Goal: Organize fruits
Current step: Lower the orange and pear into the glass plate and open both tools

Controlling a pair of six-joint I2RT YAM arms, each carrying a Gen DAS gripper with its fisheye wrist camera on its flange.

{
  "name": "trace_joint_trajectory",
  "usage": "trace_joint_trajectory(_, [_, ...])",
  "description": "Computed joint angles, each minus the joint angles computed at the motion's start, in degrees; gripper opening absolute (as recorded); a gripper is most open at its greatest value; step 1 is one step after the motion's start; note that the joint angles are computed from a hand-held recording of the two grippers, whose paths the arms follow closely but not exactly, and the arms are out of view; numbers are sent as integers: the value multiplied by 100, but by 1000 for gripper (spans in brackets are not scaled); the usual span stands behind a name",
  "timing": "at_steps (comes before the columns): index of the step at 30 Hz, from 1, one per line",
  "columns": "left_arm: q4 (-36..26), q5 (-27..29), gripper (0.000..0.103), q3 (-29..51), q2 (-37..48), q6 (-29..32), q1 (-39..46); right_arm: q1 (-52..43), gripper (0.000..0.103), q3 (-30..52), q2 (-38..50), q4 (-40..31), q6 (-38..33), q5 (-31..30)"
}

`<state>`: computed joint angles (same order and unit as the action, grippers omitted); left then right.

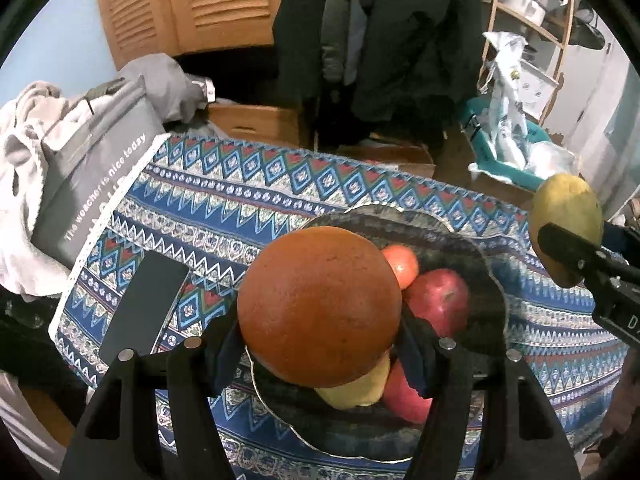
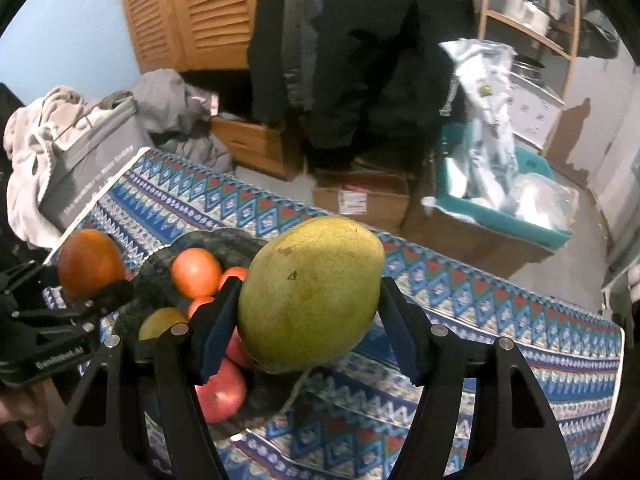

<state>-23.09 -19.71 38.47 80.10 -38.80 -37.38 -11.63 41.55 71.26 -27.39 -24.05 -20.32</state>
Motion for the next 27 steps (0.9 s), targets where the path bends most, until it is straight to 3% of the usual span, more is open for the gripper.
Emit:
trace_joint_trajectory(9, [412, 534, 68, -191, 583, 208, 471, 783, 68, -98, 524, 381, 436, 319])
trace_joint_trajectory(18, [407, 833, 68, -99, 980, 218, 613, 1031, 68, -147, 786, 516, 611, 363])
trace_joint_trajectory(23, [338, 658, 81, -185, 551, 214, 568, 1023, 68, -140, 788, 505, 618, 339])
trace_joint_trajectory(27, [144, 653, 81, -240, 201, 173, 568, 1012, 68, -131, 796, 466, 628, 294])
